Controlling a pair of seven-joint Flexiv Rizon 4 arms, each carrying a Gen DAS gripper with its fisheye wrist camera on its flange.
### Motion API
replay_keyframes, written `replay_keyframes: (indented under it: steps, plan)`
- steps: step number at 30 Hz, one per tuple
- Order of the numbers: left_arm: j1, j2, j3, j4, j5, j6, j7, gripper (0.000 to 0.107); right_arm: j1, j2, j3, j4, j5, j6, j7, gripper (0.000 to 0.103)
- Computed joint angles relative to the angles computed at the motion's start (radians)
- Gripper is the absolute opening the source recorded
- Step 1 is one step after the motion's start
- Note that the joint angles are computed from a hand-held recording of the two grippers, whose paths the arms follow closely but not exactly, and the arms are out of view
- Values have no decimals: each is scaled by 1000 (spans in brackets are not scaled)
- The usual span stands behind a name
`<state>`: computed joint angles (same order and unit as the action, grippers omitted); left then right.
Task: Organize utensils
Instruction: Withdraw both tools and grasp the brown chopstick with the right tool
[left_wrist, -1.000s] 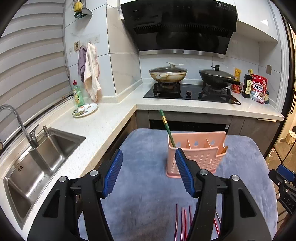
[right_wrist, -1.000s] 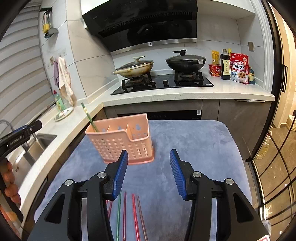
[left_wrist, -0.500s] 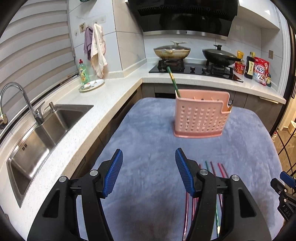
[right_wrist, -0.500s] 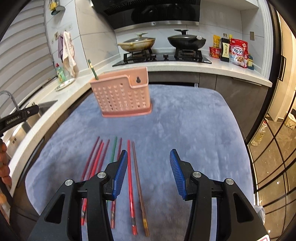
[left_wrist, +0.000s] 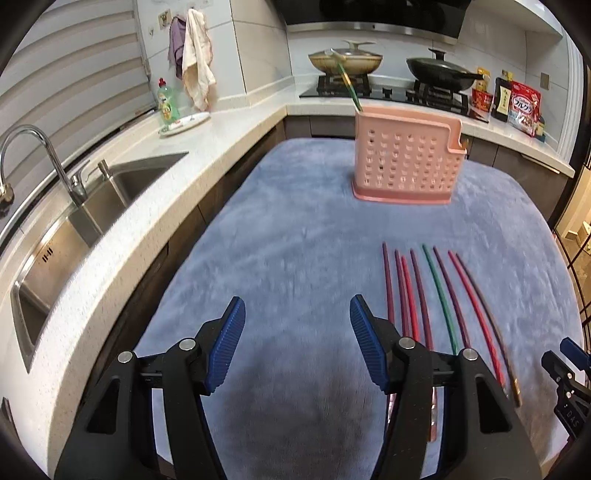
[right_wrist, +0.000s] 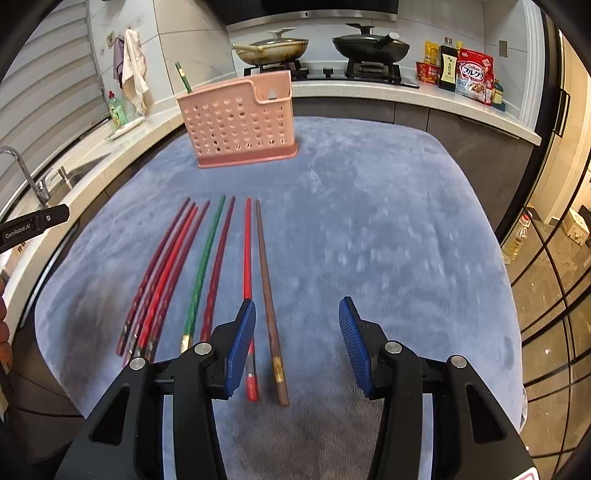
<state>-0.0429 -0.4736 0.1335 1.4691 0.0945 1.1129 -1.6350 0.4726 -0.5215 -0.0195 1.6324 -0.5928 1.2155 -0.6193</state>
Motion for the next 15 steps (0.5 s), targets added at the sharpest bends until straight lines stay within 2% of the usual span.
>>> replay_keyframes:
  steps: [7, 10, 15]
  plan:
    - [17, 22, -21, 79, -30, 0, 35, 56, -9, -6, 28, 23, 29, -20, -28, 46]
    - [21, 27, -26, 103, -42, 0, 48, 56, -12, -10, 40, 23, 48, -26, -50, 42]
    - [24, 29, -33, 131, -61, -22, 68, 56, -14, -27, 53, 7, 80, -39, -86, 30]
